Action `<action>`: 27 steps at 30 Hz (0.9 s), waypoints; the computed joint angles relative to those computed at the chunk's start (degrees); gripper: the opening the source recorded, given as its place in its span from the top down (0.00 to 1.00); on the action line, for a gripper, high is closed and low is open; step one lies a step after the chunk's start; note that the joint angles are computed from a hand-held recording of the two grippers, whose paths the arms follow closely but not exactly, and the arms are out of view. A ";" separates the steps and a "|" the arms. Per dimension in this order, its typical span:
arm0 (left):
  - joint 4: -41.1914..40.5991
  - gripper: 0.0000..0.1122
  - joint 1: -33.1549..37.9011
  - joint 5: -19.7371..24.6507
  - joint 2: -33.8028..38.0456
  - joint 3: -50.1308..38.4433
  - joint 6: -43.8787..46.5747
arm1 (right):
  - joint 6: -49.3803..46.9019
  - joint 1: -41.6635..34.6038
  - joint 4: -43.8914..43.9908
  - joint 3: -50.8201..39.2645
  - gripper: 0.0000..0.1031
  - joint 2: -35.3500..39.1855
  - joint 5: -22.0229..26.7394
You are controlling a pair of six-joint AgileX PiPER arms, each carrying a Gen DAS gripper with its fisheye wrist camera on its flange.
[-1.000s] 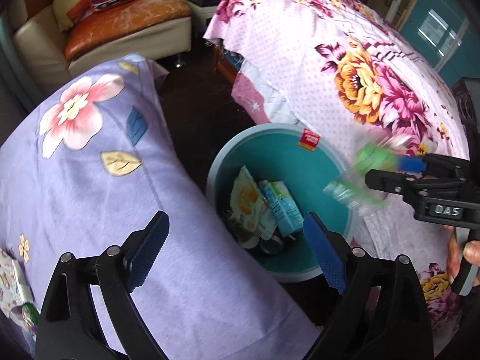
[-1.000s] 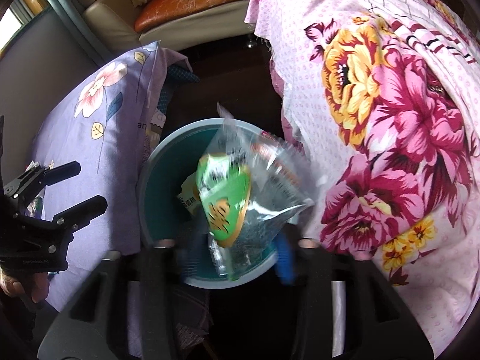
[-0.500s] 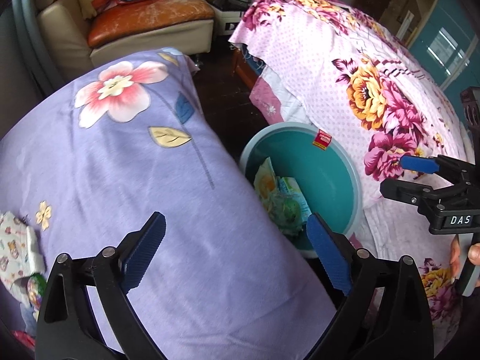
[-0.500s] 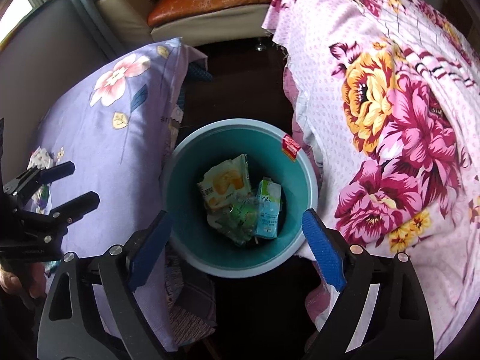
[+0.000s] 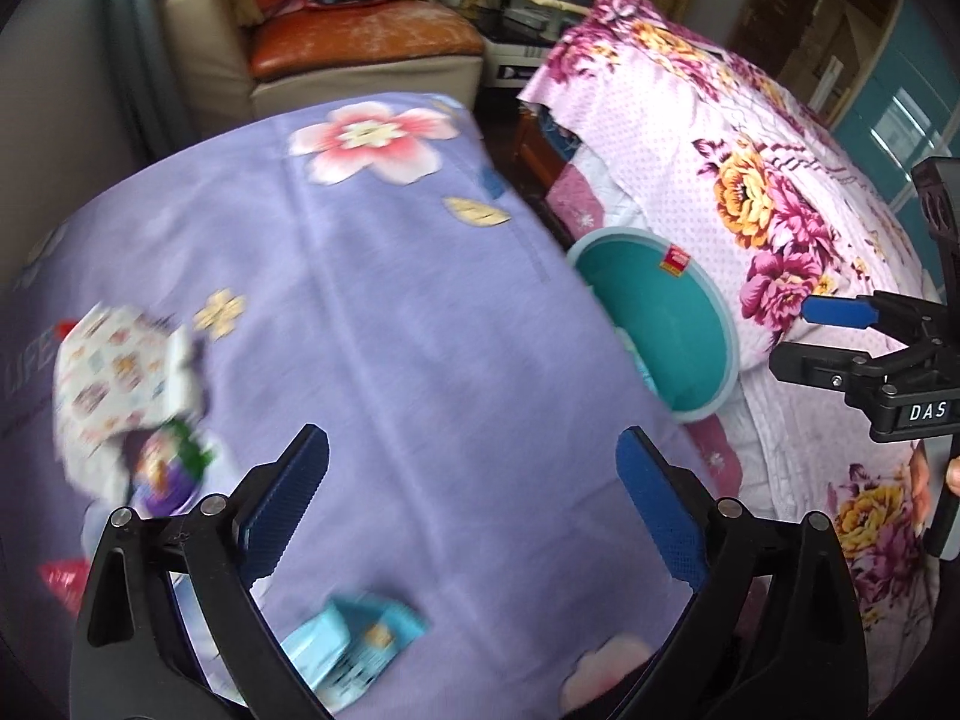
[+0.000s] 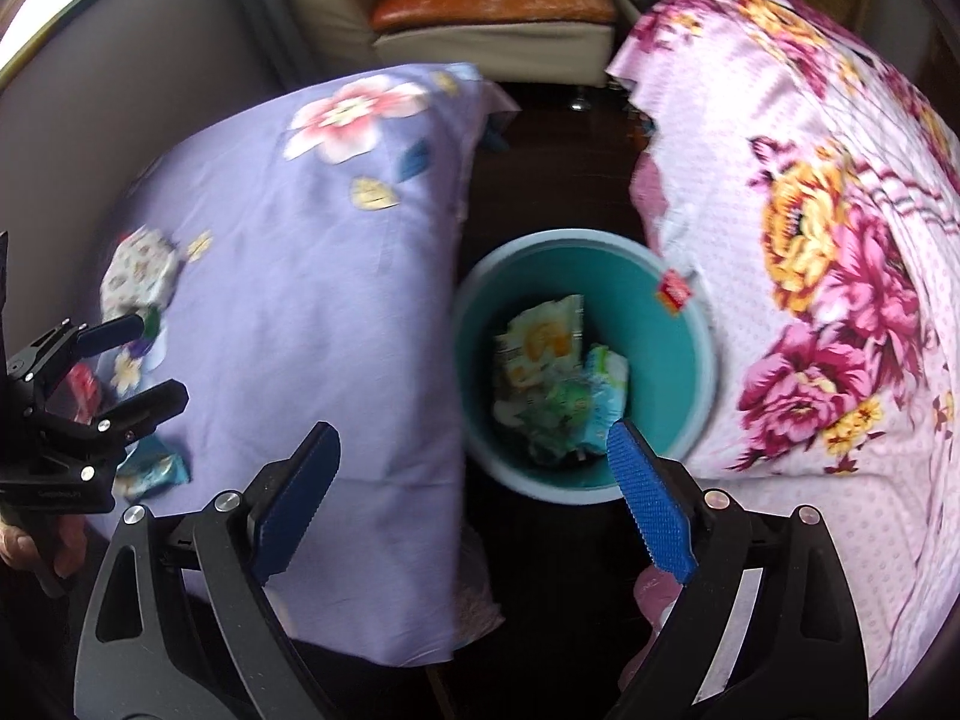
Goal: Collect trash
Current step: 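Move both open tools back over the remaining wrappers on the table, then grasp the pink Nabati wafer bag with the left tool while the right tool grasps the blue wrapper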
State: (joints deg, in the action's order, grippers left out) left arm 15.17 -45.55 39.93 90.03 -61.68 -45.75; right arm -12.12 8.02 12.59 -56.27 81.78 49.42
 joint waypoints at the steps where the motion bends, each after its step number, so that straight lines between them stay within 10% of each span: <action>1: 0.56 0.14 0.23 -0.21 -1.96 2.10 -0.69 | 2.32 3.28 -0.91 0.28 0.16 -0.64 0.23; 14: 0.82 0.14 12.09 3.33 -30.37 25.05 2.07 | 23.63 32.32 -8.47 -2.44 0.16 2.84 0.82; 27: -16.90 0.14 43.02 1.58 -39.59 37.81 37.39 | 26.92 43.58 5.44 -9.99 0.16 18.08 0.04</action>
